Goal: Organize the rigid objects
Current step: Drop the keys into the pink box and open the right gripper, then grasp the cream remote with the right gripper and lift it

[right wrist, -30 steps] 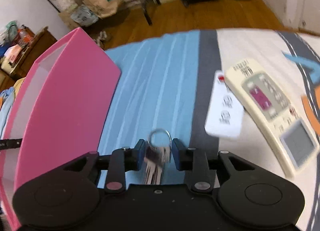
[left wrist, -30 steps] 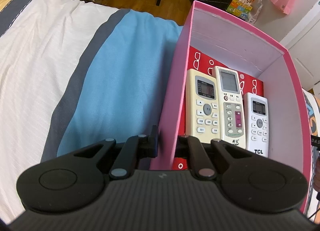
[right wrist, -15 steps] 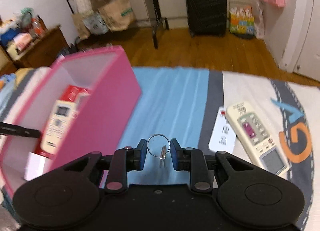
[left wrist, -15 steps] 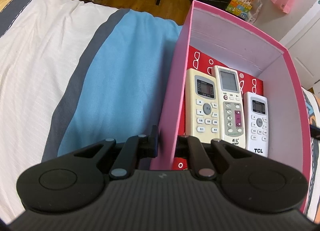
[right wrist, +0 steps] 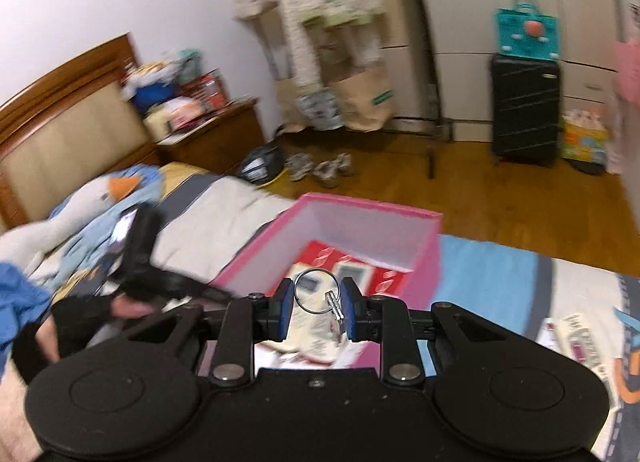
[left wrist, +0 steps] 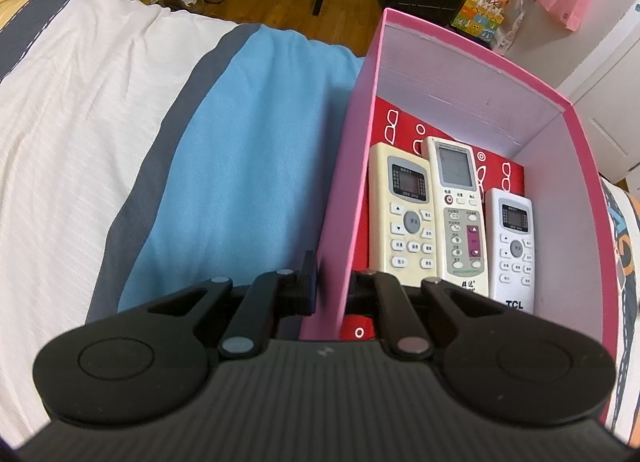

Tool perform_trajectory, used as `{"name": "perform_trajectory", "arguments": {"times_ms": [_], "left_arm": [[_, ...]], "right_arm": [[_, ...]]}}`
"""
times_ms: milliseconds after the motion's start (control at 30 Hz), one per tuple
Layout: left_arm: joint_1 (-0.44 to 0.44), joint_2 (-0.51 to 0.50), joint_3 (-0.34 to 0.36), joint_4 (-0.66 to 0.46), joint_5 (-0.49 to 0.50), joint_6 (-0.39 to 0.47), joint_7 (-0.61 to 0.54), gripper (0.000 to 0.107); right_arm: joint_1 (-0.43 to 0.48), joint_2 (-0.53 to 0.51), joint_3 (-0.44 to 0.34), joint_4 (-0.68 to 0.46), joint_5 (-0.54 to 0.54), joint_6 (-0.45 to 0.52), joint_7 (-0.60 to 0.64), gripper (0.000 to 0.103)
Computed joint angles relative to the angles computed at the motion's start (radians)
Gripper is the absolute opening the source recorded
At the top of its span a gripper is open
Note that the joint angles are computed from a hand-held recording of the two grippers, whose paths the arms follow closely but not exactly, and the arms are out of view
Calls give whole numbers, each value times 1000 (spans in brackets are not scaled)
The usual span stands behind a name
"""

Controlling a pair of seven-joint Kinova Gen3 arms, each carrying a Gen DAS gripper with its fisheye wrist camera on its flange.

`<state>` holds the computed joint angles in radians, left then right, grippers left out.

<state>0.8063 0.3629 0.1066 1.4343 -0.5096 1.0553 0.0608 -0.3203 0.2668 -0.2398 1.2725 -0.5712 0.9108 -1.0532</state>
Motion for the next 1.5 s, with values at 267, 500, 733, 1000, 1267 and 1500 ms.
{"name": "perform_trajectory", "arguments": {"times_ms": [267, 500, 733, 1000, 1267, 1500], "left_arm": [[1, -1, 1, 0, -1, 2, 0, 9], [7, -2, 1, -1, -6, 4, 5, 9], [6, 0, 2, -7, -6, 8, 2, 9], [6, 6, 3, -19, 1, 24, -6, 9], [2, 1, 1, -12, 6, 11, -4, 9], [8, 11, 1, -28, -1, 34, -10, 9]], "right_arm": [[-72, 39, 5, -31, 139, 99, -43, 30], [-1, 53, 17, -90, 64, 116, -58, 35], [48, 55, 70, -211, 167, 199, 13, 64], [79, 123, 124, -109, 319, 69, -19, 68], [110, 220, 103, -130, 390, 53, 67, 68], [48, 286, 149, -156, 501, 27, 8, 80]]}}
